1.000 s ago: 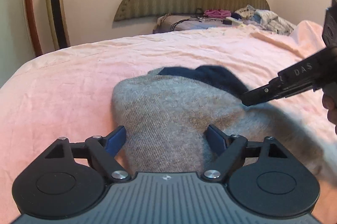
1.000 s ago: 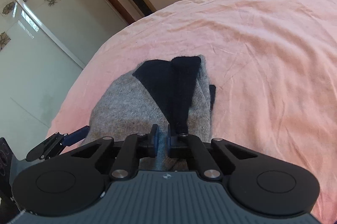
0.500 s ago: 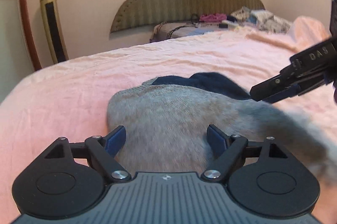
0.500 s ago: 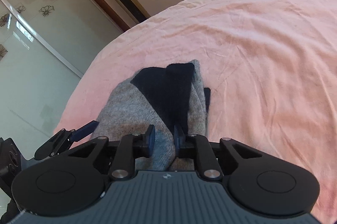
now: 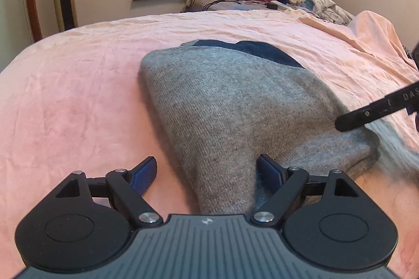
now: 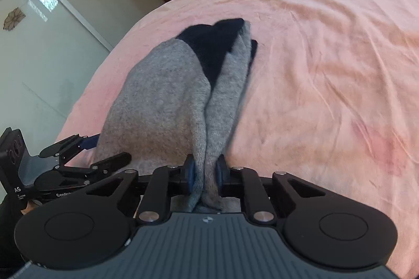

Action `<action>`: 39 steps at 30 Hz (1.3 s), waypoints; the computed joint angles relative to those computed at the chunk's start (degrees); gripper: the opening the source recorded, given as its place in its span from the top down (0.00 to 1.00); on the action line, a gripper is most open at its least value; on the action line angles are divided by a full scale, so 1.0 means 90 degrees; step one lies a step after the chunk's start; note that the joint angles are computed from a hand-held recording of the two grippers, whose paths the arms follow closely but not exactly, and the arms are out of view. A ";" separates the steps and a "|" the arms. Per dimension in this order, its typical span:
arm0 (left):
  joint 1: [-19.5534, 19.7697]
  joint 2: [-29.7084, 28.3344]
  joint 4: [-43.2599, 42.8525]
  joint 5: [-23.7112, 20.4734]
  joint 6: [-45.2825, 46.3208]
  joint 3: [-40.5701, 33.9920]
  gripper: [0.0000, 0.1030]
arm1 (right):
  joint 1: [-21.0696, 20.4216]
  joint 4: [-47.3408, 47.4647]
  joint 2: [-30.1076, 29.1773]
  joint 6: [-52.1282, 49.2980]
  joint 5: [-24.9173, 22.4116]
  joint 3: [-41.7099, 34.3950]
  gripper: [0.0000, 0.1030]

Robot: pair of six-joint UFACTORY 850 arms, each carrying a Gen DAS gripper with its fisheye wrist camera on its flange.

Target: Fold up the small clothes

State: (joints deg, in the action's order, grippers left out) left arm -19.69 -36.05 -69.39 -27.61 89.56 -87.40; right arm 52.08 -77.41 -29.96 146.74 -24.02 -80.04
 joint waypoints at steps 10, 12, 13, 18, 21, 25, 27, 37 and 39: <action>0.0469 -0.0143 0.0244 -0.1938 -0.2622 -0.0235 0.20 | 0.0297 0.0165 0.0177 0.0325 -0.0498 0.0139 0.36; 0.0341 -0.0003 0.0260 -0.1492 -0.2319 -0.0041 0.32 | 0.0296 0.1015 -0.0097 -0.1006 -0.0591 -0.0315 0.56; 0.0215 0.0137 0.0376 -0.1004 -0.2123 0.0129 0.50 | 0.0261 0.1518 -0.0204 -0.1672 -0.0547 -0.0511 0.67; 0.0080 0.0411 0.0411 -0.0191 -0.1383 0.0501 0.76 | 0.0325 0.2480 -0.0539 -0.3288 -0.1128 -0.1116 0.69; 0.0037 0.0549 0.0465 0.0098 -0.1079 0.0639 0.79 | 0.0380 0.2719 -0.0637 -0.3679 -0.1422 -0.1287 0.72; -0.0012 0.0608 -0.0361 0.0428 0.0365 0.0837 0.77 | 0.0507 0.2903 -0.0870 -0.4353 -0.1947 -0.1653 0.72; -0.0035 0.0724 -0.0773 0.0517 0.0781 0.1009 0.77 | 0.0526 0.2722 -0.0902 -0.4249 -0.2025 -0.1657 0.72; 0.0144 0.1442 -0.4804 0.0210 0.4147 0.1822 0.16 | 0.0639 0.1646 -0.0427 -0.2721 -0.2887 -0.1305 0.23; -0.0097 0.1260 -0.5365 0.0440 0.4606 0.1604 0.16 | 0.0480 0.1356 -0.0470 -0.2696 -0.2930 -0.1440 0.23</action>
State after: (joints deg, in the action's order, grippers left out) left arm -20.56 -24.72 -117.67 -23.65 131.01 -72.97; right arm 56.41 -65.21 -34.19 122.47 -50.39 -93.00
